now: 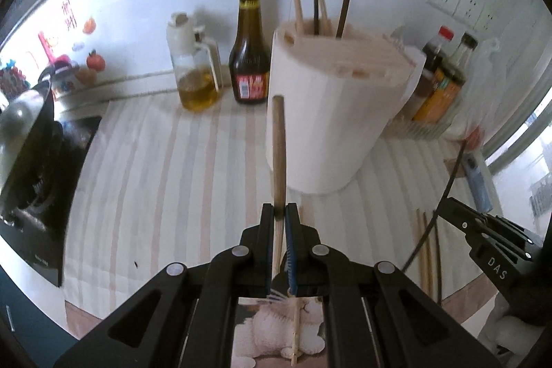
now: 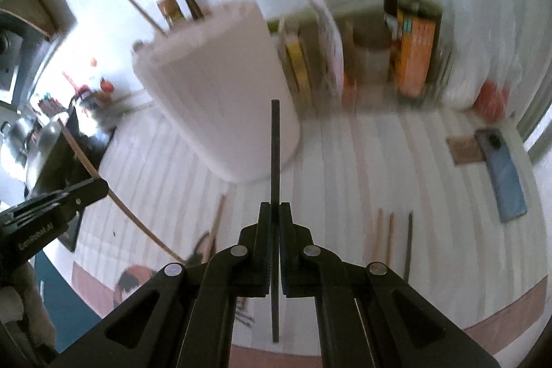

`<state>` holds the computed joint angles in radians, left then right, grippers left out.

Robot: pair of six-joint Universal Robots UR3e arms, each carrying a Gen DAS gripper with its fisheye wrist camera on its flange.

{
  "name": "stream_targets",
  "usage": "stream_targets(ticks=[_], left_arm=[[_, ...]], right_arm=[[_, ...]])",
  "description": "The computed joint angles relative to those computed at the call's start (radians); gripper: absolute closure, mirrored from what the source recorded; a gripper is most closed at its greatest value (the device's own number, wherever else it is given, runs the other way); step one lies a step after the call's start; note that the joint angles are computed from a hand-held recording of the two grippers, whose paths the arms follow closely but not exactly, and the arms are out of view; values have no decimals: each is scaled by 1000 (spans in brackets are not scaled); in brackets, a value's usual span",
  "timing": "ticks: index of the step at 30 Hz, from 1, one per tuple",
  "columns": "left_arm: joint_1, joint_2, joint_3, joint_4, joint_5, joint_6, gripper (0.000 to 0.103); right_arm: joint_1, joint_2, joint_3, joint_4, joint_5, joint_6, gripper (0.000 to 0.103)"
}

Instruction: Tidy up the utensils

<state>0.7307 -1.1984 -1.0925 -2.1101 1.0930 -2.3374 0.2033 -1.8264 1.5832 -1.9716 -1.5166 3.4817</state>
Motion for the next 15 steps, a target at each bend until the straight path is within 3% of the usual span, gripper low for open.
stream_targets(ticks=[10, 13, 15], left_arm=[[-1, -183, 407, -123, -128, -37, 99], [-23, -218, 448, -77, -127, -81, 99], [-29, -227, 433, -38, -118, -111, 99]], right_arm=[[33, 130, -328, -4, -92, -25, 103], [-3, 185, -445, 54, -48, -23, 103], [-94, 199, -473, 132, 95, -13, 103]])
